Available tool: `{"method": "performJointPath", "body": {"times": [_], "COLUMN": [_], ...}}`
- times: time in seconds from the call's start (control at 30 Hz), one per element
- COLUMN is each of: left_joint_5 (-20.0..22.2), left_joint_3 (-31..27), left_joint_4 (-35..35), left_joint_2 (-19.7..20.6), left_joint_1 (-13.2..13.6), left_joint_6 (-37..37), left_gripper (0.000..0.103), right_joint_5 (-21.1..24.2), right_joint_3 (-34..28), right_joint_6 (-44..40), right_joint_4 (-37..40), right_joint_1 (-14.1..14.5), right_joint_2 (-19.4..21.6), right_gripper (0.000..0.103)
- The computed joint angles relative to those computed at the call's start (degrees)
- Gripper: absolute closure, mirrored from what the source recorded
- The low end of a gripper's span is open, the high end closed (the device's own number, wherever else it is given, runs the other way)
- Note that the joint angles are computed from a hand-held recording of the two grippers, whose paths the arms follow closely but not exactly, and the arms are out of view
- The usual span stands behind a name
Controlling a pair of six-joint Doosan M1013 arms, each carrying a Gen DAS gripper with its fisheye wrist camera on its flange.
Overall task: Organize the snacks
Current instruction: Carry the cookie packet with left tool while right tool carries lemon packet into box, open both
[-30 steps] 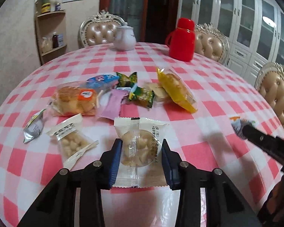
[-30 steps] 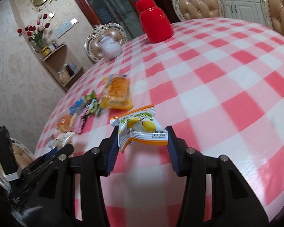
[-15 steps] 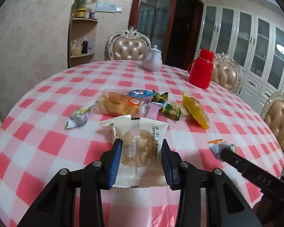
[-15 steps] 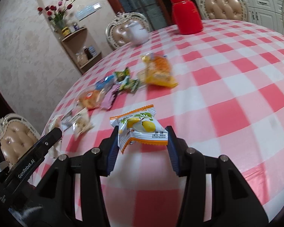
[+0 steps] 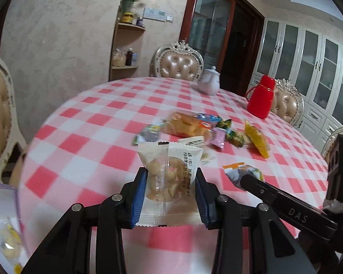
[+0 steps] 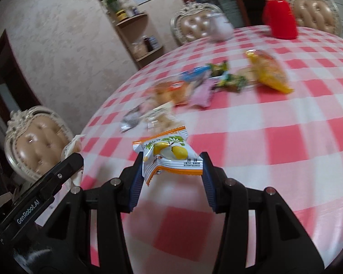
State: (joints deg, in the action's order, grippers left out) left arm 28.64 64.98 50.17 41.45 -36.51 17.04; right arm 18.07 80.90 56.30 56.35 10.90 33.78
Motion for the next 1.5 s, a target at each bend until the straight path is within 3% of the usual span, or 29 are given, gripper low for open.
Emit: {"method": "performJointPath", "body": {"times": [0.4,0.63,0.77,1.0,1.2,1.4,1.5], "left_joint_5": [1.64,5.12,7.24,11.76,12.7,15.28,17.64], "left_joint_3": [14.02,21.01,24.09,26.85,28.26,28.02,27.58], "left_joint_4": [7.08,12.22,10.82,8.2,3.5,1.94,1.59], "left_joint_2": [-8.17,-12.53,-14.01,-15.18,-15.83,-15.55,-15.3], "left_joint_1": [2.12,3.24,3.97,5.72,8.08,8.69,8.67], "left_joint_6": [-9.64,-16.35,-16.83,-16.71,-16.2,-15.9,-17.15], "left_gripper": [0.062,0.062,0.062,0.061,0.061,0.06,0.058], "right_joint_5": [11.84,19.74,23.47,29.27,34.86,37.75,41.76], "right_joint_3": [-4.99,-7.75,-7.98,-8.53,-8.91,-9.0,-9.83], "right_joint_6": [-17.6,-24.94,-29.96,-34.49,-36.99,-38.31,-38.96], "right_joint_4": [6.4,7.64,8.12,7.57,6.63,4.66,4.02], "right_joint_1": [4.97,7.49,8.86,9.99,10.65,11.56,11.65], "right_joint_2": [3.08,4.65,4.75,5.07,5.27,5.28,5.8], "right_gripper": [0.052,0.052,0.052,0.052,0.052,0.051,0.049]}}
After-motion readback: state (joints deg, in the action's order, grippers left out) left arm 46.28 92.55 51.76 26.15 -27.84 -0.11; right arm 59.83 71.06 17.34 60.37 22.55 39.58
